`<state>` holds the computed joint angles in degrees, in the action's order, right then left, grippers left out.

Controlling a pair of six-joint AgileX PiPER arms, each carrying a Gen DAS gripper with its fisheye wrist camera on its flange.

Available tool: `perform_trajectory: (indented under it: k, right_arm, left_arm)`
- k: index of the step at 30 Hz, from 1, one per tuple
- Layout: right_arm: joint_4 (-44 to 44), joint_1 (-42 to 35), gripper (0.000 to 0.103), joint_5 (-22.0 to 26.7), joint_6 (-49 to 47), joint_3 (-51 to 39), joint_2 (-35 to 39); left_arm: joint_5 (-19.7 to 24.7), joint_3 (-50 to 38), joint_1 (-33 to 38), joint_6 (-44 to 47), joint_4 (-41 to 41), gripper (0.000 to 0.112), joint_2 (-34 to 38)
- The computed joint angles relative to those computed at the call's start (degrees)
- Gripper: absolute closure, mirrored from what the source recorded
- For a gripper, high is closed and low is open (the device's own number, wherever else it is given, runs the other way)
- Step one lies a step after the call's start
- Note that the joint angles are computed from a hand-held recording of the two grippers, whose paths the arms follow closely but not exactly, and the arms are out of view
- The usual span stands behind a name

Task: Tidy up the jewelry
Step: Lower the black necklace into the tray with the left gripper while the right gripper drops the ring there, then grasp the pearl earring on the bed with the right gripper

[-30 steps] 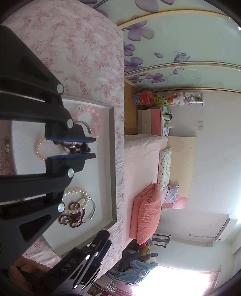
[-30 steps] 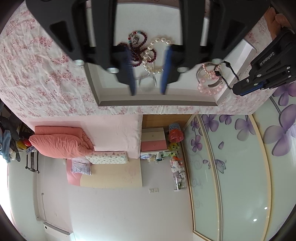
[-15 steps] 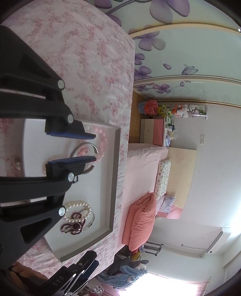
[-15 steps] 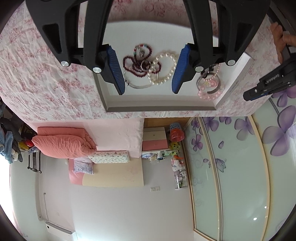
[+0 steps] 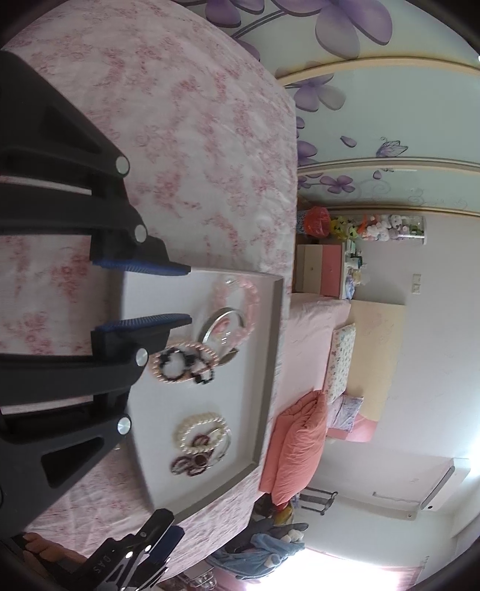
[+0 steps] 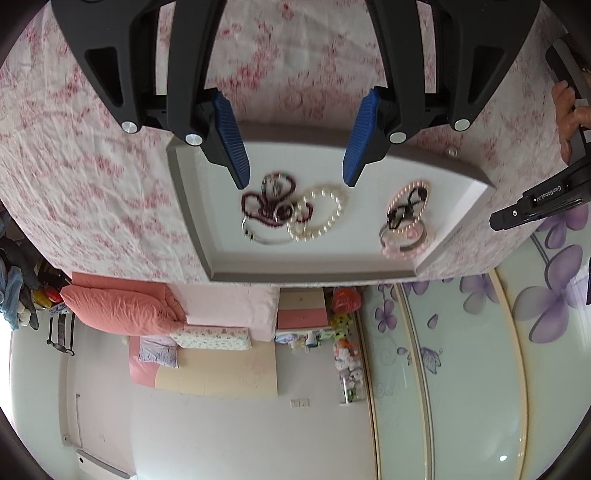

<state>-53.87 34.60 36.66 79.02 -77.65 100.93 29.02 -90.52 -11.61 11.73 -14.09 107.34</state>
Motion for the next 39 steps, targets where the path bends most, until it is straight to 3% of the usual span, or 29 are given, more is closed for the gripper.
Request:
perform_trajectory:
  k: [5,11,22,28,39]
  right_arm:
    - [5.24,0.69,0.052,-1.54,-3.65,0.72,-0.04]
    - [15.62,1.19,0.062,-2.28,-14.44,-3.0,3.31]
    - [27.68,1.1,0.074,4.46,-28.16,-16.73,13.17]
    - [26.07,1.43,0.089,6.58,-27.65,-18.02,13.96]
    - [20.13,0.97,0.089,7.03,-19.68,-7.74,7.43]
  left_arm:
    - [-0.7,2.84,0.07,1.24,-0.7,0.087,-1.26]
    - [-0.51,2.52,0.62,-1.33,0.61,0.087,-0.9]
    - [0.11,1.44,0.61,-2.29,1.52,0.087,-0.36]
    - [0.03,1.56,0.42,-2.77,2.12,0.087,-0.15]
    - [-0.02,3.44,-0.34,-0.25,0.63,0.087,-1.24]
